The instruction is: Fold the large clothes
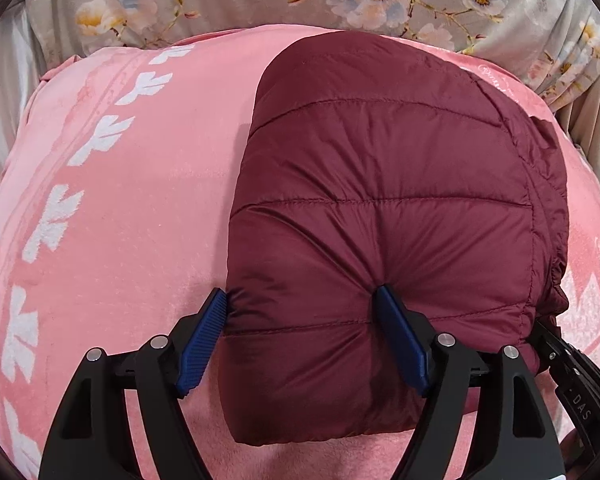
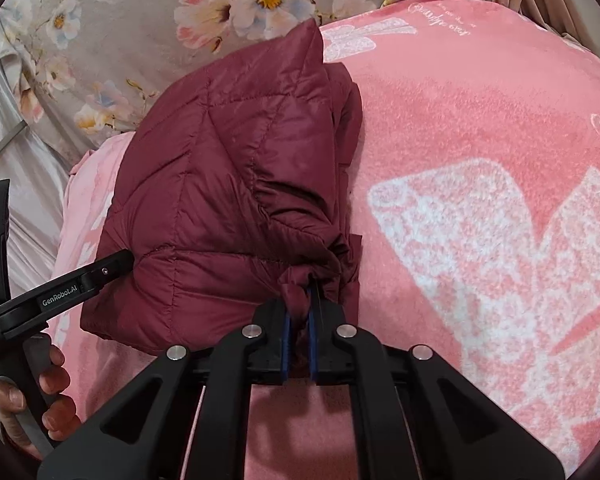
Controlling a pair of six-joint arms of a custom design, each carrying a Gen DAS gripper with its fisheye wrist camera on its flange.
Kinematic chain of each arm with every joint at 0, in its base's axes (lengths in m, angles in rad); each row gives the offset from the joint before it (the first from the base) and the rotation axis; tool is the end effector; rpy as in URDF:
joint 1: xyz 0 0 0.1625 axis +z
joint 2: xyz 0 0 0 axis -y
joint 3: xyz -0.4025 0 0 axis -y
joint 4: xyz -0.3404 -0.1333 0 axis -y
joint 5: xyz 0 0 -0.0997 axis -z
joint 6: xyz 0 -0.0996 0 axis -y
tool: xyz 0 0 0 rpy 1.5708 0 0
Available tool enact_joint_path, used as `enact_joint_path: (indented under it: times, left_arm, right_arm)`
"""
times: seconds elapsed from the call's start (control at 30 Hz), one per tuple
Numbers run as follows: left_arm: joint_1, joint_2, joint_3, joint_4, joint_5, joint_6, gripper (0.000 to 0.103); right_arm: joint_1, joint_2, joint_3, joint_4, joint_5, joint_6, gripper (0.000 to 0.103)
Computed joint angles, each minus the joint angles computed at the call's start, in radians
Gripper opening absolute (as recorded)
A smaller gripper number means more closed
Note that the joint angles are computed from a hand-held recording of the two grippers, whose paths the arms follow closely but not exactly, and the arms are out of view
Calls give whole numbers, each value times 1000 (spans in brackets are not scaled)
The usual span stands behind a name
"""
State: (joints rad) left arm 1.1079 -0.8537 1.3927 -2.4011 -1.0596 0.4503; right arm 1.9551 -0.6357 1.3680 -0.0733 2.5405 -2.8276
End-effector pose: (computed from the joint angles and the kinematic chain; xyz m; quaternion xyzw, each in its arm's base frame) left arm -0.1395 -0.6871 0.2366 0.3891 0.8754 -0.1420 0.2493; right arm 0.2576 -0.5004 0.0606 -0.1772 -0.8011 0.5092 0.2600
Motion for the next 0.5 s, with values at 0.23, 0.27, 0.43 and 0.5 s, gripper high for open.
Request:
enact_joint_path:
  times: [0.23, 0.27, 0.43, 0.5]
  left_arm:
    - [0, 10, 43, -92, 24, 47, 77]
    - [0, 12, 42, -95, 25, 48, 77]
    - [2, 15, 59, -132, 30, 64, 77]
    - [1, 14, 69, -149, 34, 71, 78]
  right_arm:
    - [-9, 13, -3, -28, 6, -29, 5]
    - [-9, 13, -1, -33, 7, -33, 5]
    - [-8, 13, 4, -43, 13, -43, 5]
    - [-6, 15, 3, -42, 17, -43, 5]
